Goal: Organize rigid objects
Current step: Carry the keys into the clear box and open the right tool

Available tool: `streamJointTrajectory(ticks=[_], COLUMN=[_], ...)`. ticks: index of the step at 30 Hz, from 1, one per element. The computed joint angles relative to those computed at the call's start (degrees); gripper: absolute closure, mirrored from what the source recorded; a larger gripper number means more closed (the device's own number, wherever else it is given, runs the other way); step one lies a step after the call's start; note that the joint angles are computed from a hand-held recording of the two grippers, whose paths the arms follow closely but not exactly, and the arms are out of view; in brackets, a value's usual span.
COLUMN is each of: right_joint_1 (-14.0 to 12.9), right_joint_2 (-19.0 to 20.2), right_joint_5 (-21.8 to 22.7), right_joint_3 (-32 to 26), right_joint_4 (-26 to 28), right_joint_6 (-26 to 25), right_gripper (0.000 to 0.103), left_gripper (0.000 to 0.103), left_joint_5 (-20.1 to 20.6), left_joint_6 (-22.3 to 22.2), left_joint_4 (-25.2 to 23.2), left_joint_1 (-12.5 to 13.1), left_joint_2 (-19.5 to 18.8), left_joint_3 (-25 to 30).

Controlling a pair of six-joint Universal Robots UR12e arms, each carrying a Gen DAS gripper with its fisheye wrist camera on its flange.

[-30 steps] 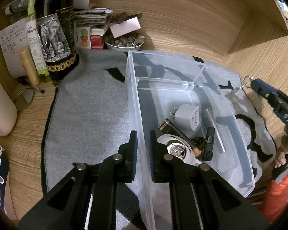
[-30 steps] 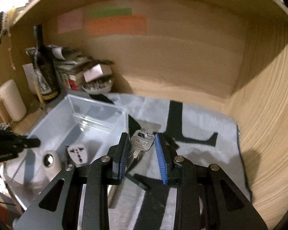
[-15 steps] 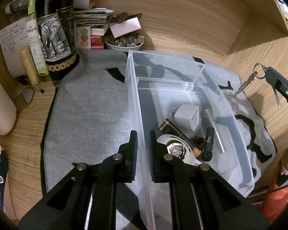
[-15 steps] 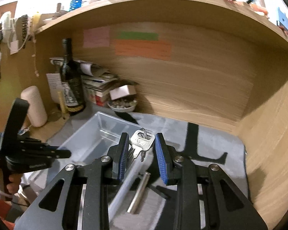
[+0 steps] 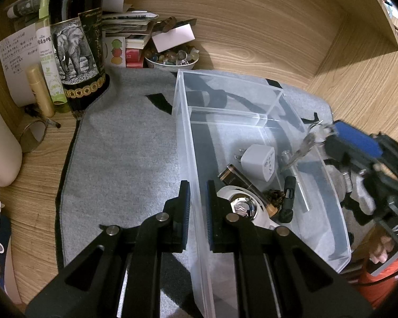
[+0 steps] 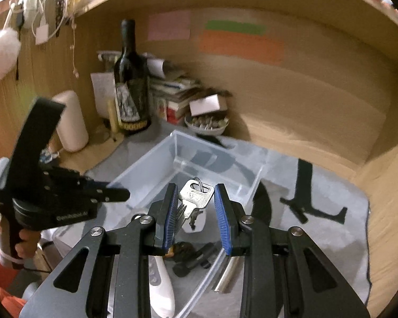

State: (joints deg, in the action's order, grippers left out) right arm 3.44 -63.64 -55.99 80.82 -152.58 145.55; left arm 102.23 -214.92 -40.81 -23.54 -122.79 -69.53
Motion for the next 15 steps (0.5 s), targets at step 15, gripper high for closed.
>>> streamJointTrajectory(ticks=[15], right_joint_1=[1.69], right_joint_2=[2.35], right_joint_5=[-6.67], right_joint_3=[-2.93], right_joint_4=[7.59], right_joint_6=[-3.65], right_gripper=[0.077], left_gripper=[0.094], left_joint_5=[-0.23], left_joint_6=[-0.26], left_joint_4=[0.14], left_joint_1=[-0.03], left_joint_2=[-0.04], left_joint_3=[0.06])
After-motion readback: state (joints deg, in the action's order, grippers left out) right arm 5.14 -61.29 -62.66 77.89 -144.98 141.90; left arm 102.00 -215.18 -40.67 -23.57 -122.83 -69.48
